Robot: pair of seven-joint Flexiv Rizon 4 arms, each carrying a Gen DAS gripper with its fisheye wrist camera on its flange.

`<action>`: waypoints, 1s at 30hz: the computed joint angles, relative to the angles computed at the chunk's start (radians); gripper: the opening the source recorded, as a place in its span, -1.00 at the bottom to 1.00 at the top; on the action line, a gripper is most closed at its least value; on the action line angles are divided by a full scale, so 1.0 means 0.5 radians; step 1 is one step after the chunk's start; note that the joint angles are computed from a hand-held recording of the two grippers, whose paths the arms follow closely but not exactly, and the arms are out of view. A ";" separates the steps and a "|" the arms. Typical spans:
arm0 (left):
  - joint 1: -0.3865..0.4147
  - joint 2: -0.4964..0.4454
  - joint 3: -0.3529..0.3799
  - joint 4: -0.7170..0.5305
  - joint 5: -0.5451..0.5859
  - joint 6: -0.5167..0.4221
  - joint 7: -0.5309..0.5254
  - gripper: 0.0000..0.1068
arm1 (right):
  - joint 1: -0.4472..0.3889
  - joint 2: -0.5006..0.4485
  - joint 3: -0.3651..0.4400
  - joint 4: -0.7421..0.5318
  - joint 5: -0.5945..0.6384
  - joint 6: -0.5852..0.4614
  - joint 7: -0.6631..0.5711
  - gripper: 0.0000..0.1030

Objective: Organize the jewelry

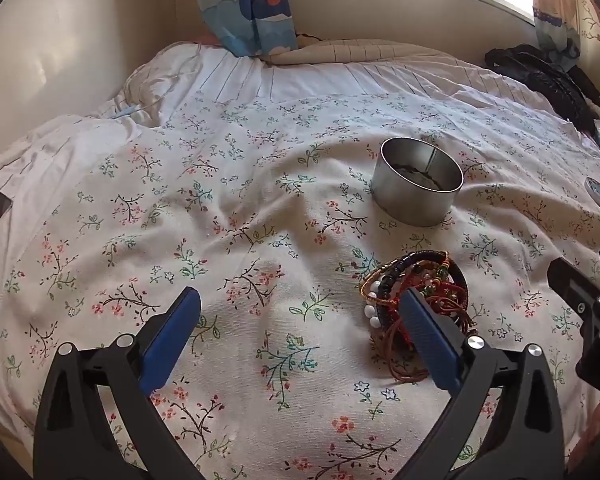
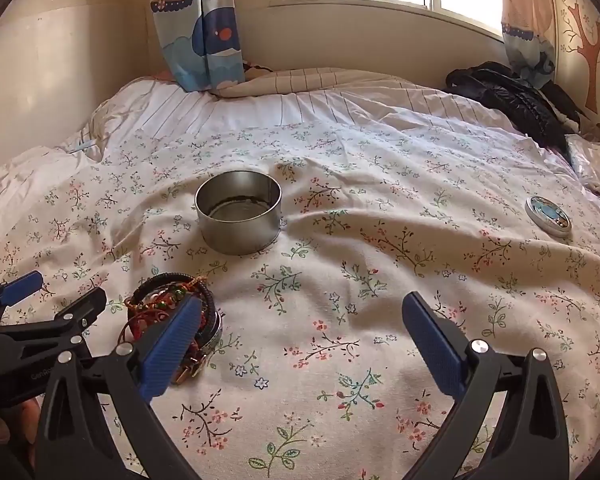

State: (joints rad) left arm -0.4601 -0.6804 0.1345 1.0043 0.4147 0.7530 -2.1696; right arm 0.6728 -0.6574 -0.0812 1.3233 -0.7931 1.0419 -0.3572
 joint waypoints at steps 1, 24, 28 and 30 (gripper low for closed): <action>-0.004 -0.002 0.004 -0.003 0.007 -0.003 0.000 0.79 | -0.001 -0.005 -0.002 -0.004 0.000 0.005 0.001 0.88; -0.008 -0.004 0.003 -0.001 0.017 0.001 -0.001 0.79 | -0.002 0.003 0.007 -0.003 0.017 -0.019 -0.029 0.87; -0.008 -0.003 0.003 -0.001 0.017 0.002 -0.003 0.79 | -0.003 -0.001 0.009 -0.009 0.020 -0.024 -0.035 0.88; -0.008 -0.004 0.003 -0.002 0.016 0.001 -0.003 0.79 | -0.002 0.001 0.008 -0.007 0.019 -0.025 -0.036 0.88</action>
State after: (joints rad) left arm -0.4640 -0.6823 0.1360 1.0035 0.4227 0.7535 -2.1710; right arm 0.6716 -0.6570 -0.0772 1.3197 -0.7834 1.0292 -0.3751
